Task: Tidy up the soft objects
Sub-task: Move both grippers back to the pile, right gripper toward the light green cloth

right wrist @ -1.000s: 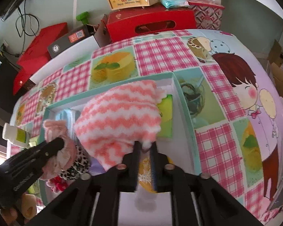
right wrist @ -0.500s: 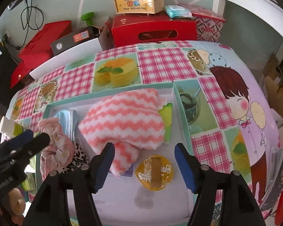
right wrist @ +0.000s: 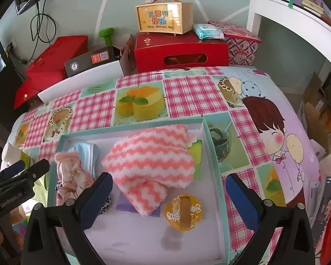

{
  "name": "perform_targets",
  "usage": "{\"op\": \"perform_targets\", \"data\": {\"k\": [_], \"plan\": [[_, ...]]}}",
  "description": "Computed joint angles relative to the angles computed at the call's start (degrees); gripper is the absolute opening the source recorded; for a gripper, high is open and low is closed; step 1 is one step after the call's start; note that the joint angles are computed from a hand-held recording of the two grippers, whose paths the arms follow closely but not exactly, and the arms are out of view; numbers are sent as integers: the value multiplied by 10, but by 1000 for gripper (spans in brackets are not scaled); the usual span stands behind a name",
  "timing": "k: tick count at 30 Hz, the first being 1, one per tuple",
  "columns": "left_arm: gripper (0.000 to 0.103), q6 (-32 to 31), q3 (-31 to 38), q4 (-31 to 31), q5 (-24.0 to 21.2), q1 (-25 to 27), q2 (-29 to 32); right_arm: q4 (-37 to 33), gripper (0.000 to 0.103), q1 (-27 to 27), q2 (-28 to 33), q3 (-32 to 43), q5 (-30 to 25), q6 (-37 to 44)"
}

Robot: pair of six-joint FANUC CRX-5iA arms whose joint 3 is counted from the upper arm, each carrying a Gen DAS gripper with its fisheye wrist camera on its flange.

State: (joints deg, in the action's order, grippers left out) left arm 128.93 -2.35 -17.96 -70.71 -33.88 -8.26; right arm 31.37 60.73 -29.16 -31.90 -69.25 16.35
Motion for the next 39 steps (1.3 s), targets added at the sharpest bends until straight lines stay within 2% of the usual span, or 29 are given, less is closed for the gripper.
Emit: {"op": "perform_targets", "data": {"k": [14,22,34,39], "plan": [[93,-7,8,1,-20,0,6,-9,103,3,12,6,-2,21],[93,-22,7,8,-17,5,-1,-5,103,14,27,14,-6,26],[93,5,-33,22,-4,68,-66,10,103,33,46,25,-14,16],[93,24,-36,-4,-25,84,-90,19,103,44,51,28,-8,5]]}}
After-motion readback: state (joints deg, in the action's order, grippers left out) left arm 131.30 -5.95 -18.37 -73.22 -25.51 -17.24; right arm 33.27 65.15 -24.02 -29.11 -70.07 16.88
